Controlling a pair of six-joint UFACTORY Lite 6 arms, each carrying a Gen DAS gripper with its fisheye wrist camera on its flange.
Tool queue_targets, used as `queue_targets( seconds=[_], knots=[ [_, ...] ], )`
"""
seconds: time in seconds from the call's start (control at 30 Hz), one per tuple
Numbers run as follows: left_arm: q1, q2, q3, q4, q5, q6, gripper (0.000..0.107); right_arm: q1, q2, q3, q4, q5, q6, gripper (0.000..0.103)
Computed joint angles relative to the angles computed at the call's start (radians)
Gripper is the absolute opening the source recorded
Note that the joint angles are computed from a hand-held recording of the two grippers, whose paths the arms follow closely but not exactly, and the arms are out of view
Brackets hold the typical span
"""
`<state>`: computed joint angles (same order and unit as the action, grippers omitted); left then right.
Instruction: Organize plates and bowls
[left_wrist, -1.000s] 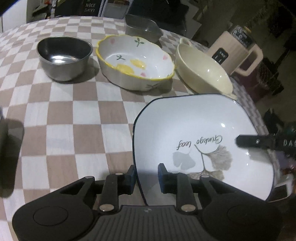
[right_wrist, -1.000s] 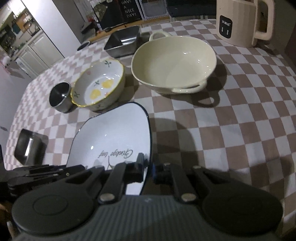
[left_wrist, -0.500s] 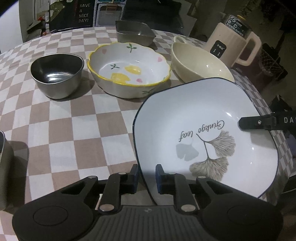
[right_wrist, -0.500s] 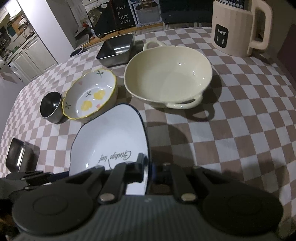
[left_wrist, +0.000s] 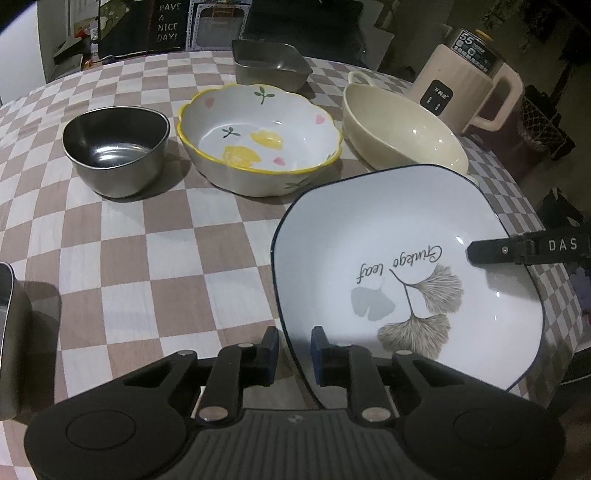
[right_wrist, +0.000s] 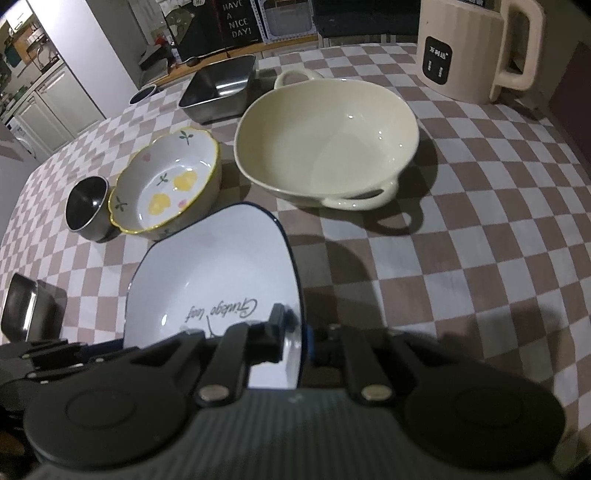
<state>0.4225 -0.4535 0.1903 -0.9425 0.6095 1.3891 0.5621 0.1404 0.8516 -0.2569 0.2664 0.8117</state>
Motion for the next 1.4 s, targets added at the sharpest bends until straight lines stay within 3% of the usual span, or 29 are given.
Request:
queue_targets(
  seconds=[0.2,0.33,0.53,0.73,0.93,1.0,1.13,1.4],
  knots=[
    [0.017,0.019,0.015,0.004,0.023,-0.005,0.026,-0.038,0.041,0.015,0.176,0.020,-0.200,0.019],
    [-0.009,0.004,0.015,0.020,0.018,-0.038,0.027,-0.015,0.078,0.043,-0.017,0.054,-0.029,0.017],
    [-0.024,-0.016,0.004,0.034,0.015,-0.049,0.028,-0.018,0.096,0.052,-0.045,0.043,-0.025,0.018],
    [-0.038,-0.030,0.006,0.050,0.012,-0.054,0.028,-0.061,0.155,0.080,0.216,0.071,-0.313,0.026],
    [-0.038,-0.011,0.017,0.061,0.016,-0.065,0.028,-0.057,0.153,0.100,0.240,0.134,-0.375,0.026],
    [-0.036,-0.010,0.018,0.065,0.021,-0.065,0.026,-0.049,0.138,0.090,0.238,0.141,-0.379,0.026],
    [-0.050,-0.035,0.010,0.098,0.038,-0.097,0.018,-0.039,0.104,0.064,0.179,0.116,-0.258,0.016],
    [-0.006,-0.049,0.010,0.152,0.082,-0.135,0.020,0.001,0.148,0.118,0.020,0.127,-0.111,0.016]
  ],
)
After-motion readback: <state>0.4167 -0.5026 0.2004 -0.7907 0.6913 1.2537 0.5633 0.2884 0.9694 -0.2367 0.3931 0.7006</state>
